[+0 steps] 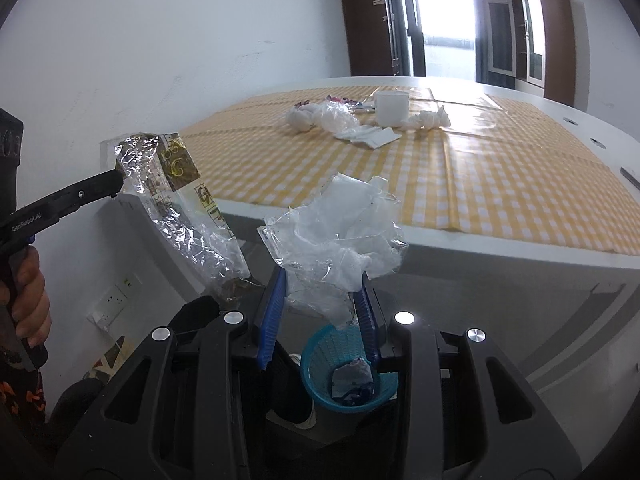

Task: Collect trash
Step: 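Carry the foil wrapper and clear plastic down over the blue wastebasket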

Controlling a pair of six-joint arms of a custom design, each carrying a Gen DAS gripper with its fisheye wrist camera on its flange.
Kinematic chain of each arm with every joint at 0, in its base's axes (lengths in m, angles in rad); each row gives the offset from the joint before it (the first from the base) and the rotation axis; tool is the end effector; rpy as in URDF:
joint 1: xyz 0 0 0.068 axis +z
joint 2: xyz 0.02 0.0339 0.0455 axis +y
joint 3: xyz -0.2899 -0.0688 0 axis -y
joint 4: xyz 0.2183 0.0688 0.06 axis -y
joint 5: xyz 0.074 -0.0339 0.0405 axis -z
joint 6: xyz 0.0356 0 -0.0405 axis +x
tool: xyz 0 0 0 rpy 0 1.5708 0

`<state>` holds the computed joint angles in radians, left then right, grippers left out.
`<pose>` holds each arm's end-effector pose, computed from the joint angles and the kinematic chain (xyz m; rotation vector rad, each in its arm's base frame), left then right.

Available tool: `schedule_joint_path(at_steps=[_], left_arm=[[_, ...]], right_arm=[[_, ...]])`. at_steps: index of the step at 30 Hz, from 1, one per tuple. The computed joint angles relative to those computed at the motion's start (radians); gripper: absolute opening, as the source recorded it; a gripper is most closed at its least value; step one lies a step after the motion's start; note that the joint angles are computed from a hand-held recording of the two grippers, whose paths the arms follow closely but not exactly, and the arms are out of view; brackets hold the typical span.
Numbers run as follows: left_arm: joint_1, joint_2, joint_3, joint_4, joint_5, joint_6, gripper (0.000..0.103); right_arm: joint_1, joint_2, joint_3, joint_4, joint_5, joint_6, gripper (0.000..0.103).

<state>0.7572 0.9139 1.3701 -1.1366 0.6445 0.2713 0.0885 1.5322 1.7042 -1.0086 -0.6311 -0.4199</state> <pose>0.0817 0.0478 0.4286 -0.1782 2.0923 -0.1161 0.2795 0.0459 0.4234 -0.8433 2.1171 0.5846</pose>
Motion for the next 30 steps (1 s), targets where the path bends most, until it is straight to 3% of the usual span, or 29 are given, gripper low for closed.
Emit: schedule_joint_path(at_steps=[6, 12, 17, 21, 30], left_arm=[[-0.124, -0.068, -0.123, 0.028, -0.13, -0.025, 0.002], [-0.164, -0.09, -0.237, 0.04, -0.147, -0.05, 0.002], [-0.285, -0.099, -0.353, 0.118, -0.242, -0.122, 0.002], [-0.447, -0.091, -0.461, 0.226, -0.409, -0.202, 0.002], [-0.6, 0.059, -0.581, 0.404, -0.538, -0.266, 0.002]], right_arm=[[-0.04, -0.039, -0.104, -0.054, -0.035, -0.063, 0.032], [-0.056, -0.075, -0.219, -0.042, 0.004, -0.115, 0.032], [-0.032, -0.059, -0.317, 0.026, 0.066, -0.107, 0.032], [-0.009, -0.036, -0.365, 0.07, 0.107, -0.095, 0.032], [0.03, 0.055, -0.382, 0.117, 0.161, -0.065, 0.032]])
